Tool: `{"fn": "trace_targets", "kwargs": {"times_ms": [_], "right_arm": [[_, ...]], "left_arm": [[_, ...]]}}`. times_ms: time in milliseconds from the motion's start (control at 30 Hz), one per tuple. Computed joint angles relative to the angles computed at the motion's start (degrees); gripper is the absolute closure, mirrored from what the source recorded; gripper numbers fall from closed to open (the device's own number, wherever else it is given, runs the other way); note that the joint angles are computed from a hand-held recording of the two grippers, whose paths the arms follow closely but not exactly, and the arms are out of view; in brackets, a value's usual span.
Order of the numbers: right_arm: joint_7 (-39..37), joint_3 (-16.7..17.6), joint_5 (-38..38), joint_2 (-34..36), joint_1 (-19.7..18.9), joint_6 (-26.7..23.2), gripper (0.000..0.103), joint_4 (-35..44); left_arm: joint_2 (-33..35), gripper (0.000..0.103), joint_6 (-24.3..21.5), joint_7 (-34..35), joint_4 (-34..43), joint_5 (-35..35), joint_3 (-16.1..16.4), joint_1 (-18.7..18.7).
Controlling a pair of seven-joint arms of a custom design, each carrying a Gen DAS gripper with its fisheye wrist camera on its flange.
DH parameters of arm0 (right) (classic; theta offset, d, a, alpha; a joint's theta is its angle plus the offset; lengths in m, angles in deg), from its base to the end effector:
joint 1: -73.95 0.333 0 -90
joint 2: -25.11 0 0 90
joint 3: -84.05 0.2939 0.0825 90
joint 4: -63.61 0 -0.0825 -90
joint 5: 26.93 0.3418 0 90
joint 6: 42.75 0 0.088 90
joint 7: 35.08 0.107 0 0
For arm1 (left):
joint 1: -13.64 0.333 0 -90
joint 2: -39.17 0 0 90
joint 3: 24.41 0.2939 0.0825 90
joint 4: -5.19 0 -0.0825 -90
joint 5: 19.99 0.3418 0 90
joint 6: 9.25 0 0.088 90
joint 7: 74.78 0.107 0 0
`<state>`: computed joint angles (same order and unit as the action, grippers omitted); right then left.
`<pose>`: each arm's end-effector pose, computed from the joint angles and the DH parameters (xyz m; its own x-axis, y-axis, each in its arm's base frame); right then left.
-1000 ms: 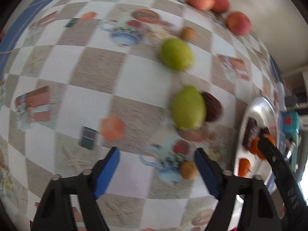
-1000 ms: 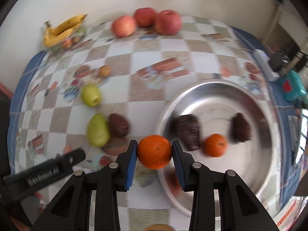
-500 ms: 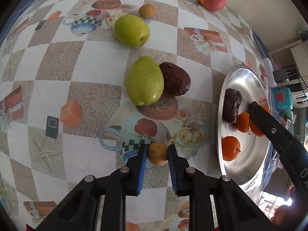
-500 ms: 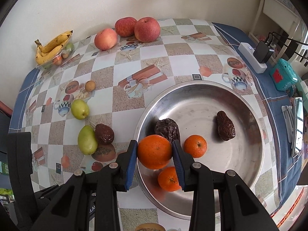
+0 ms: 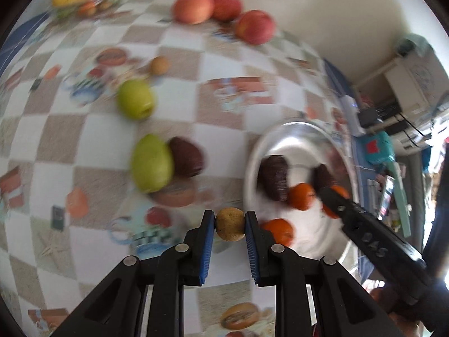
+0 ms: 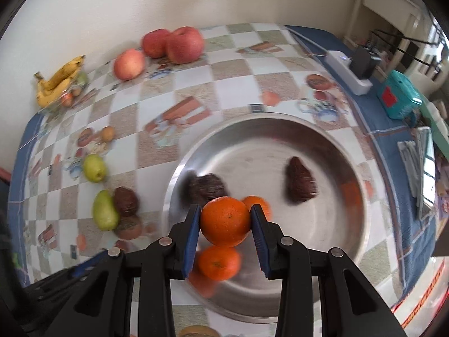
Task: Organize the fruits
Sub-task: 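Release the orange into the steel bowl with the right tool while the left tool drops the brown fruit there, then withdraw both open tools from the steel bowl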
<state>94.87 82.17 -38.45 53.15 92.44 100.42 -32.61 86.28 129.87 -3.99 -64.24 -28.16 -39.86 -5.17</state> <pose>0.6291 0.1920 0.3567 -0.2458 -0.9675 -0.0599 -0.9017 0.2509 -0.3522 0.6418 -0.3611 0.3421 -0.0980 -0.9015 0.4215 -0.9707 -0.0067 -0.2401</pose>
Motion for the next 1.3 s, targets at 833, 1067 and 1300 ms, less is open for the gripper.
{"fn": "trace_targets", "kwargs": {"times_ms": [833, 1067, 1300], "right_arm": [[0.8, 0.0, 1.5, -2.7, -2.8, -0.3, 0.048, -4.3], [-0.2, 0.2, 1.5, -1.4, -2.2, -1.4, 0.029, -2.6], [-0.4, 0.0, 0.5, 0.1, -1.0, -3.3, 0.024, -0.6]], "left_arm": [[0.7, 0.024, -0.5, -5.8, 1.4, 4.9, 5.1, -2.4], [-1.5, 0.000, -6.1, -21.0, -0.7, 13.4, 11.0, -3.4], [-5.1, 0.000, -5.5, -29.8, -7.5, 15.8, 10.5, 0.1]]}}
